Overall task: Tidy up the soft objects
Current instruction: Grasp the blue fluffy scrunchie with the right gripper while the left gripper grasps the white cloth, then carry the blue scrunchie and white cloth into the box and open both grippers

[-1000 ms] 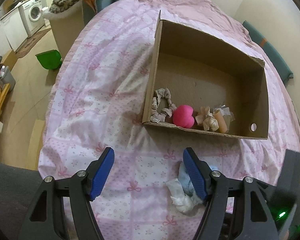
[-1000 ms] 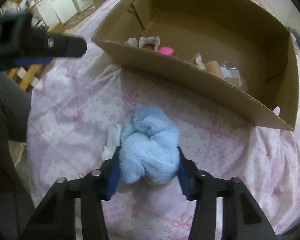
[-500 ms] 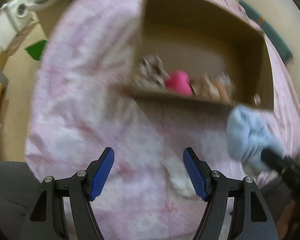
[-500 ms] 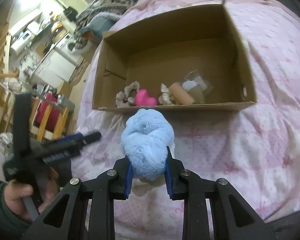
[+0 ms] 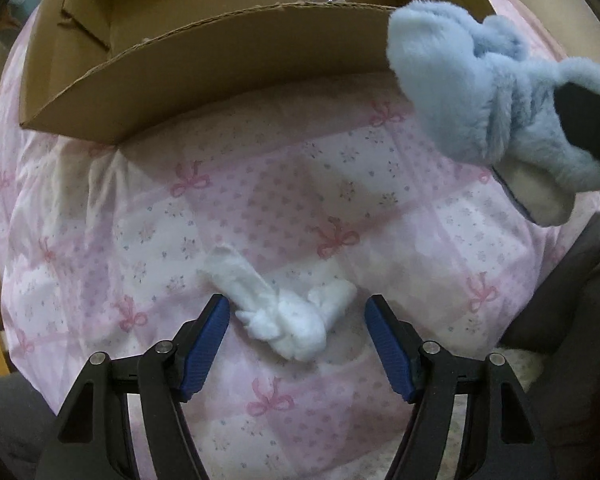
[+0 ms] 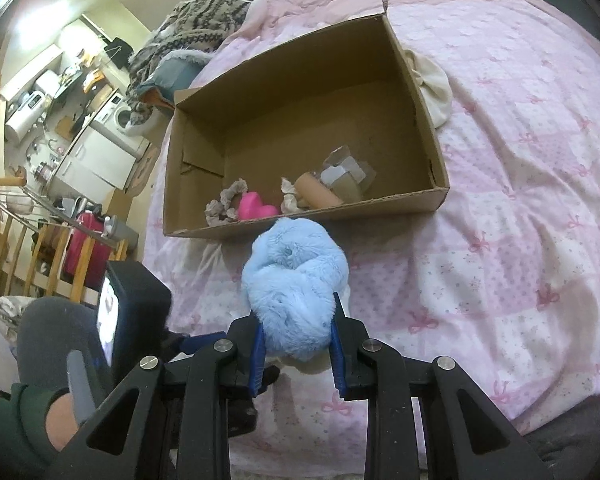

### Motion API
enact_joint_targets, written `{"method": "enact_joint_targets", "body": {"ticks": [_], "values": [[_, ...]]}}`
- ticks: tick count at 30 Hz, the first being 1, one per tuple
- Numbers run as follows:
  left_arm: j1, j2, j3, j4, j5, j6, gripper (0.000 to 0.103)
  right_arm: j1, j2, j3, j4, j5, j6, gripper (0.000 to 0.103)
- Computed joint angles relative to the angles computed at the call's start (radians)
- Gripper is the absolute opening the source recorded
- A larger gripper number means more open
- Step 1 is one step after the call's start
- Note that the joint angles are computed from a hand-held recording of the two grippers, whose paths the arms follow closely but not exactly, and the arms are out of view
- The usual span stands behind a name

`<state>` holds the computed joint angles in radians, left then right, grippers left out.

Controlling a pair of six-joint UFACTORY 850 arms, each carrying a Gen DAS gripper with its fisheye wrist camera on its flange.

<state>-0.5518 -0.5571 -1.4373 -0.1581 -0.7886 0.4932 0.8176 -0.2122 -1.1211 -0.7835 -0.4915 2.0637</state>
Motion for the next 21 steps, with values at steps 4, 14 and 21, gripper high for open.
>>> {"method": "enact_joint_targets", "body": {"ticks": [4,14,21], "values": [[-0.001,-0.002,0.0,0.0,0.018,-0.008,0.029,0.002,-0.005,-0.01,0.007,-0.003,-0.022,0.029],[0.028,0.055,0.031,-0.058,0.11,-0.003,0.024,-0.002,-0.019,-0.021,0.015,0.005,-0.043,0.029],[0.083,0.109,0.04,-0.107,0.168,-0.052,0.024,-0.001,-0.03,-0.036,0.008,0.008,-0.06,0.029]]}}
